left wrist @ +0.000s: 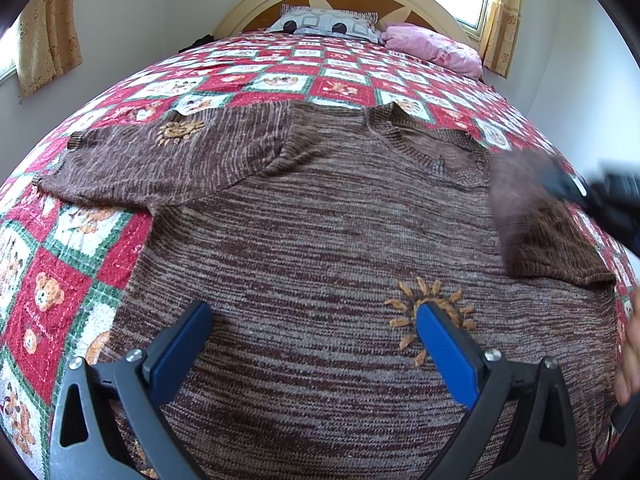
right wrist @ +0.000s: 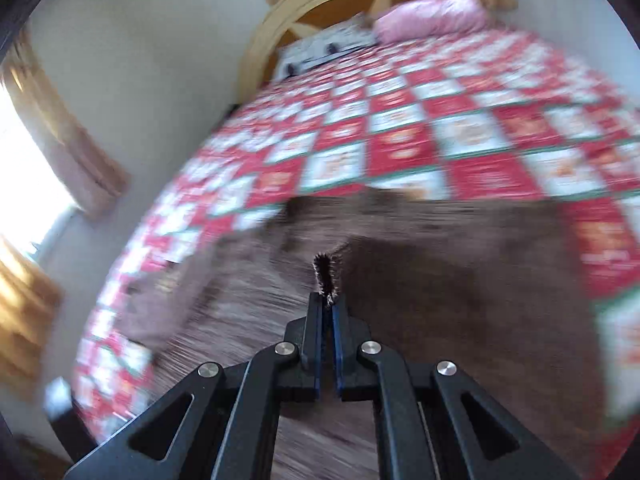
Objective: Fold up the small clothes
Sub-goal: 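Fold the held sleeve across the sweater body with the right tool, release, then move the left tool to the other sweater sleeve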
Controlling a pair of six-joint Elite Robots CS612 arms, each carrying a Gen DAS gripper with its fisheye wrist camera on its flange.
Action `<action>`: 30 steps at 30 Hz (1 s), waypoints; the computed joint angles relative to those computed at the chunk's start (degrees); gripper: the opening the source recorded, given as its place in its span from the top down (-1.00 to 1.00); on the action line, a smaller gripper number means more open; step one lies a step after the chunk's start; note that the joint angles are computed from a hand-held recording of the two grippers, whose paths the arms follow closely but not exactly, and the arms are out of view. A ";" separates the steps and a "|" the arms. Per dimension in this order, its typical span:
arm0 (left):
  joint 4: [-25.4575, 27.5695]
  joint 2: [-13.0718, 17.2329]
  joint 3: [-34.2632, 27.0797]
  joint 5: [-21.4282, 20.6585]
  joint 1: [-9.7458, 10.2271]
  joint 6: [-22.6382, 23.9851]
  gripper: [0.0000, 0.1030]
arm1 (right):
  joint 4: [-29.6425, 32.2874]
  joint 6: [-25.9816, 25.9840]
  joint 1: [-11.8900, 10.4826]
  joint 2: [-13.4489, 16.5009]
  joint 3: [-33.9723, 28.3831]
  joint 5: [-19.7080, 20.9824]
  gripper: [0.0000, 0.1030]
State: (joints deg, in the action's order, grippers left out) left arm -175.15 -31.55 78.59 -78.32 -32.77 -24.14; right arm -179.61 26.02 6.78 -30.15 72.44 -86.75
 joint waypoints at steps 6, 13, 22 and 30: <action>1.12 0.10 -0.41 0.83 -0.13 0.51 -1.00 | -1.95 0.31 -1.13 -2.81 7.64 -2.05 0.92; 1.17 0.18 -0.57 0.74 -0.11 0.47 -1.00 | -6.05 3.87 -1.86 0.83 0.58 12.83 0.91; 1.15 0.12 -0.47 0.69 0.01 0.59 -1.00 | -20.00 9.58 -3.52 0.45 3.28 17.47 -0.65; 1.63 0.09 -0.49 1.14 -0.12 0.74 -1.00 | -6.80 6.75 -4.35 -3.25 10.72 3.40 0.50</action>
